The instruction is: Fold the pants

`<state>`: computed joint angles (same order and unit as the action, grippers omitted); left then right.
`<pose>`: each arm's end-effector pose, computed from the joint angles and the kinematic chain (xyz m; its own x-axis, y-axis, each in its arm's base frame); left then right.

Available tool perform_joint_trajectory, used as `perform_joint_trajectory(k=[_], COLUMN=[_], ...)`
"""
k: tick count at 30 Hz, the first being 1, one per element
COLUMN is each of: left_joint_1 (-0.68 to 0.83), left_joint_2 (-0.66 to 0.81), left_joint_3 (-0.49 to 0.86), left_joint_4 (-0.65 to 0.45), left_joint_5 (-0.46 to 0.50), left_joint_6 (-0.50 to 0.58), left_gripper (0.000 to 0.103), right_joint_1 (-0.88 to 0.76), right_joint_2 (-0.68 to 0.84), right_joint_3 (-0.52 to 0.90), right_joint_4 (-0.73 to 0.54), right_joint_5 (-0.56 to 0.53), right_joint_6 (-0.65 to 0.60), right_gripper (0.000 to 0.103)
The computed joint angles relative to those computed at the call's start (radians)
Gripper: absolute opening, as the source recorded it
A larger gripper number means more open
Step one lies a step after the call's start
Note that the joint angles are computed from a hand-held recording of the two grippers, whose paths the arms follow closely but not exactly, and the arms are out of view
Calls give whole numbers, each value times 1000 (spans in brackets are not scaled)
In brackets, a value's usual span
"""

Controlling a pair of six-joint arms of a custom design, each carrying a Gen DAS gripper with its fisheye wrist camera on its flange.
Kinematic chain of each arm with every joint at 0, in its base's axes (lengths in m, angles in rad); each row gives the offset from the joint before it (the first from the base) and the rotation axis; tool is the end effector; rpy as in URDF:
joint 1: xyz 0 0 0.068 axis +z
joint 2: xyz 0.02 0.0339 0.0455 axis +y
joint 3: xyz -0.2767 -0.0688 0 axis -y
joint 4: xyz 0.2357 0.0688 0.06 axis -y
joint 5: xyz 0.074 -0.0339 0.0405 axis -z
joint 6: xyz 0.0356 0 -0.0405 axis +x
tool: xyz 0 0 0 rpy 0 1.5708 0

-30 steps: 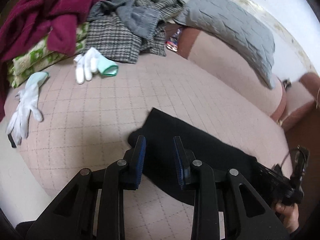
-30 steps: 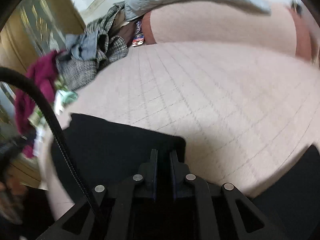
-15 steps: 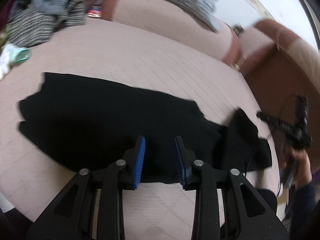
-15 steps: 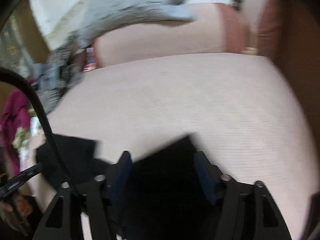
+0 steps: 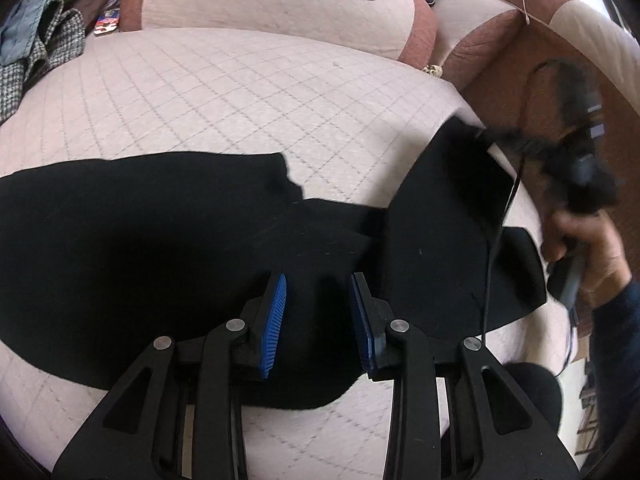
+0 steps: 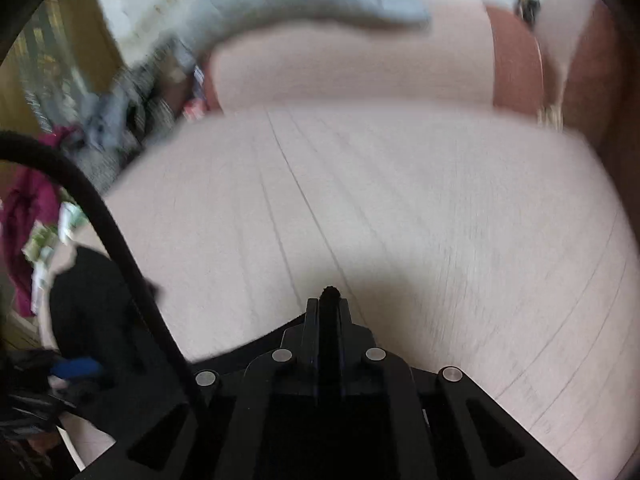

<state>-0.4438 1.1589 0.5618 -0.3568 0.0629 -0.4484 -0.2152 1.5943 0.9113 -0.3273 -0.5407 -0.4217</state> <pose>0.1808 -0.0884 0.1948 -0.8639 -0.0684 -0.4991 0.0964 0.9500 -0.2970 0.2997 -0.0468 0.1994 -0.7205 -0.2017 -0.6635 -0.4156 0.8915 0.1802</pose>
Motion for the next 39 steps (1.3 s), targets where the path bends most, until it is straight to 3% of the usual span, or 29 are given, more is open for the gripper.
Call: perform_joint_trajectory(k=[3, 6, 9, 12, 15, 17, 19, 21, 23, 25, 27, 28, 29, 30, 31, 33, 36, 39], left_joint_1=[-11, -58, -92, -147, -129, -120, -115, -108, -92, -61, -10, 27, 56, 103, 140, 240, 478, 683], left_joint_2=[-17, -15, 12, -16, -46, -57, -76, -99, -119, -163, -190, -213, -232, -263, -279, -318, -375, -352], left_joint_3=[-4, -16, -36, -51, -54, -51, -50, -49, -56, -66, -72, -75, -76, -76, -74, -72, -80, -98], left_joint_4=[22, 42, 52, 50, 22, 12, 2, -17, -28, -64, -88, -106, -123, -152, -171, -215, -266, -257], left_joint_5=[27, -4, 5, -52, -27, -20, -29, -35, -30, -26, -7, 8, 14, 18, 21, 31, 100, 170], left_joint_6=[-26, -36, -46, -50, -51, -60, -69, -77, -78, -74, -61, -49, -39, -15, 8, 72, 208, 298], left_gripper=[31, 31, 31, 31, 31, 31, 31, 31, 31, 31, 31, 31, 31, 31, 31, 31, 31, 31], right_joint_1=[-115, -273, -497, -688, -878, -940, -987, -998, -985, -889, -746, -680, -620, -592, -560, -529, -558, -544], right_joint_2=[-165, -319, -413, -362, -154, -83, -55, -44, -35, -101, -207, -218, -199, -176, -148, -178, -300, -267], right_joint_3=[23, -5, -144, -222, -159, -109, -66, -32, -28, -74, -158, -181, -192, -192, -189, -209, -243, -252], right_joint_4=[-58, -142, -236, -415, -597, -644, -706, -768, -781, -673, -442, -356, -290, -271, -252, -220, -222, -199], right_joint_5=[-159, -317, -446, -355, -231, -175, -217, -283, -323, -345, -288, -247, -209, -194, -176, -155, -184, -117], right_joint_6=[-17, -123, -448, -863, -1069, -1045, -1047, -1025, -996, -845, -578, -485, -412, -385, -361, -343, -384, -351], right_gripper=[6, 6, 6, 6, 8, 8, 16, 49, 56, 56, 56, 55, 47, 23, 13, 7, 7, 7])
